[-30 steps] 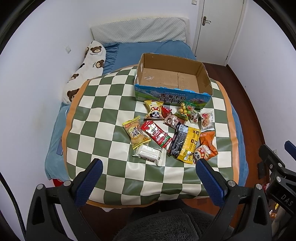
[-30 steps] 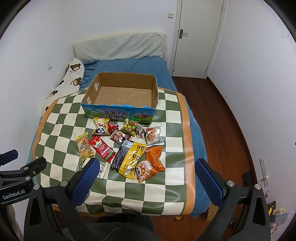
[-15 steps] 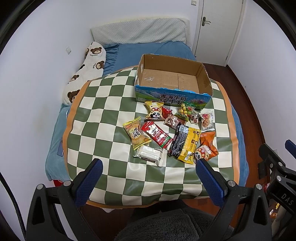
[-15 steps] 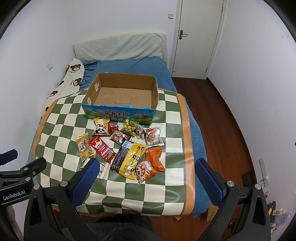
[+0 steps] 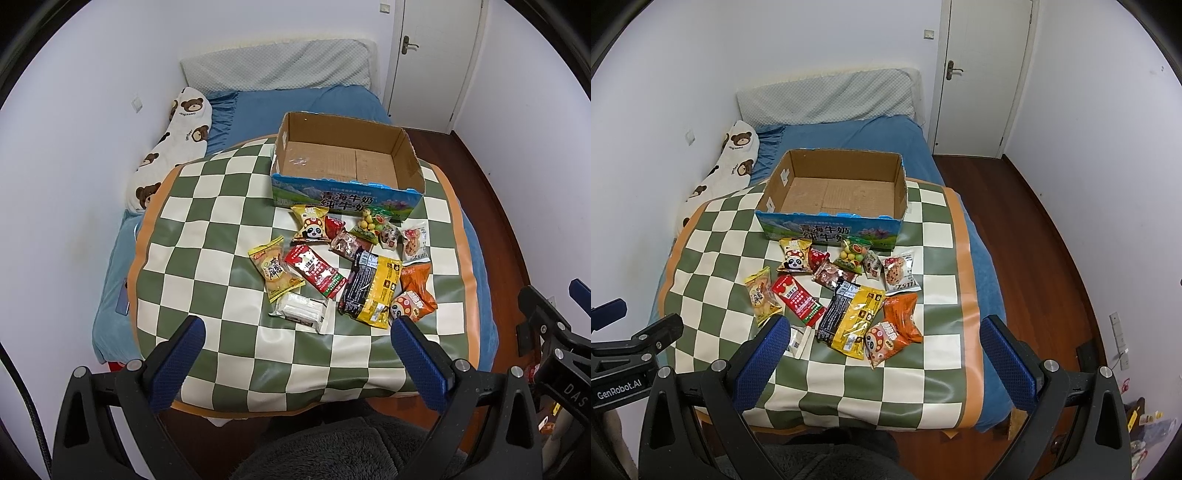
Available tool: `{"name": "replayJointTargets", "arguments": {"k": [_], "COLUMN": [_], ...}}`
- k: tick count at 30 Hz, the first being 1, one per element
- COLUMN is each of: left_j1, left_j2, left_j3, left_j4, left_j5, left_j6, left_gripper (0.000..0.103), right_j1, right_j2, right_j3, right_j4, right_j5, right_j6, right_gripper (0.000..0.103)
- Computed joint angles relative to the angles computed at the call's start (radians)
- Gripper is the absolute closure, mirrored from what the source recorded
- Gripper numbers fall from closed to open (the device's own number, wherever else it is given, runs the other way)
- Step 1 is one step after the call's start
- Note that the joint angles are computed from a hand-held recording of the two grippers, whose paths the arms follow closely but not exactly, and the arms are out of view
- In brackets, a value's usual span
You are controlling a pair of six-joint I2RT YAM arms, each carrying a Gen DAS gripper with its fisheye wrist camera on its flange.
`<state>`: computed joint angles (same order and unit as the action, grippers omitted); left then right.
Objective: Organize snacks
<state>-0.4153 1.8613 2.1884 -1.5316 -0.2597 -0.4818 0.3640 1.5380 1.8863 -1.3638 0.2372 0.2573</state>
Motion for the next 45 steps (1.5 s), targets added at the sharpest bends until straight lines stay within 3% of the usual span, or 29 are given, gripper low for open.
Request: {"name": "replayJointTargets", "arguments": {"k": [19, 26, 30, 34, 38, 40, 45], "left_j1": [0.004, 0.044, 0.095, 0.152, 0.206, 0.222, 0.291], "left_j2": [-0.009, -0.042, 0.03, 0.143, 0.289, 0.355, 0.517], "left_j3": [-0.01, -0.198, -0.278, -0.303, -0.264, -0.242, -0.154], "left_j4": [0.004, 0.147, 0.23, 0.282, 0.305, 0.314, 0.279], "left_j5": [0.002, -0.037, -0.057, -0.035, 0.048, 0.078, 0.217], "left_j6": [0.001, 0.035, 0.085, 0.126, 0.131, 0.119, 0.04], "left_gripper": [0.0, 0.0, 0.0, 0.0, 0.0, 0.0, 0.001], "right_j1": [0.024, -0.028, -0.075, -0.131, -0.154, -0.152, -0.134], "right_j2": [0.004, 0.021, 0.076, 0.195, 0.402, 0.519, 0.864], "right_j3": [-0.007, -0.152, -0.286, -0.38, -0.355, -0.291, 0.015], "right_j4": [0.001, 0.099, 0.206, 0.336, 0.444, 0.461, 0.363], "right_j5": [-0.012, -0.122, -0.207, -0.325, -0.414, -0.436, -0.467], "right_j6": [0.031, 0.056, 0.072, 0.098, 0.13, 0.145, 0.159], "right_gripper": [0.0, 0.0, 0.0, 0.0, 0.0, 0.0, 0.0]}}
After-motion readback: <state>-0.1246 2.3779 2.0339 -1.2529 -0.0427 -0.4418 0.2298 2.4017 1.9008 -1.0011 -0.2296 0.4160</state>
